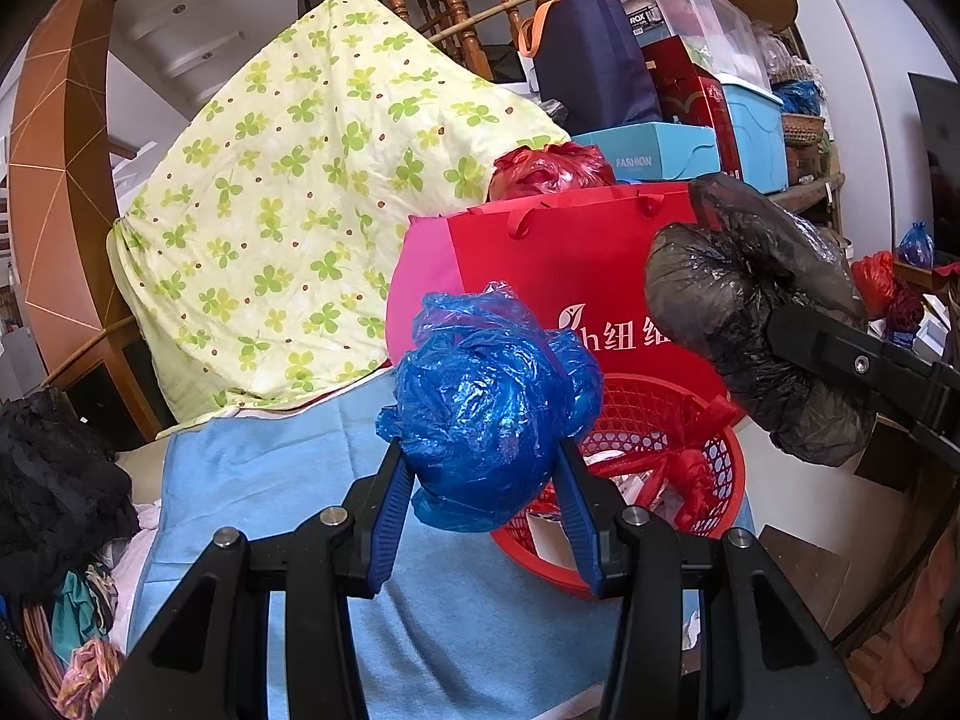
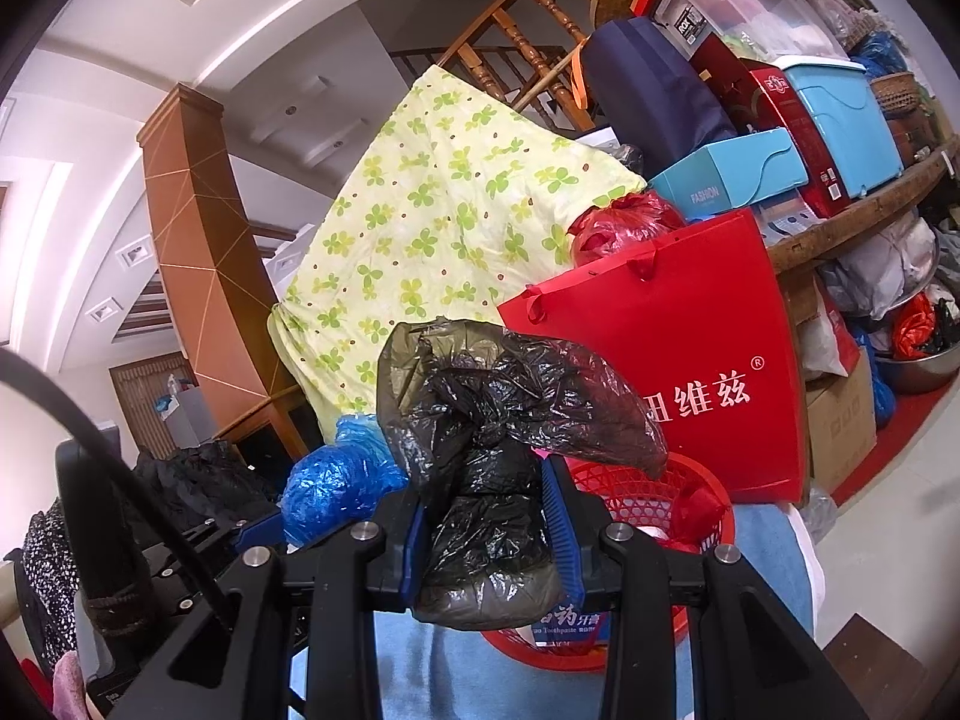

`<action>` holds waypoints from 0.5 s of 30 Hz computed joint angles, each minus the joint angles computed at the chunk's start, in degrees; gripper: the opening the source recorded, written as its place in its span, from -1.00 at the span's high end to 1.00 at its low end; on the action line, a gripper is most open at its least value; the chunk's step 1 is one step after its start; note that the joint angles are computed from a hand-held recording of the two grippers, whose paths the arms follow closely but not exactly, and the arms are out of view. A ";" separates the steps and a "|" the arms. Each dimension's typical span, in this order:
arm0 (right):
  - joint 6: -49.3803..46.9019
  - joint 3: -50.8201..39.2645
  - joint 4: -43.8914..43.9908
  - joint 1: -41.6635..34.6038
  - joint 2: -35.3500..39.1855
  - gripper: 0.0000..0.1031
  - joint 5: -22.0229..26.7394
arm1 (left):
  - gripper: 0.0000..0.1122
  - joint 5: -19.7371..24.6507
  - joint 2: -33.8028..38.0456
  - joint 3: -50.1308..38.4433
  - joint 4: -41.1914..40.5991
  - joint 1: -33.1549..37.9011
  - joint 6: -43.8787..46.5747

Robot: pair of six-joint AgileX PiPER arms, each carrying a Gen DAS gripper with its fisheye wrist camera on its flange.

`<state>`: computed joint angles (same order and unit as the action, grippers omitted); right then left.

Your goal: Collect trash

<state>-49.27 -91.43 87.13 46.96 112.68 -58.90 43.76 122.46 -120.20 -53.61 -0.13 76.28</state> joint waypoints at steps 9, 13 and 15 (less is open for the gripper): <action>0.64 0.32 0.11 -0.12 0.01 0.26 -0.01 | 0.13 0.31 0.64 -0.23 0.44 -0.09 0.07; 1.62 0.52 0.10 -0.04 0.26 0.26 -0.27 | 0.13 0.50 1.21 -0.75 0.65 -0.19 0.01; 2.16 0.60 0.06 -0.03 0.40 0.26 -0.43 | 0.13 0.44 1.37 -0.86 0.90 -0.28 0.10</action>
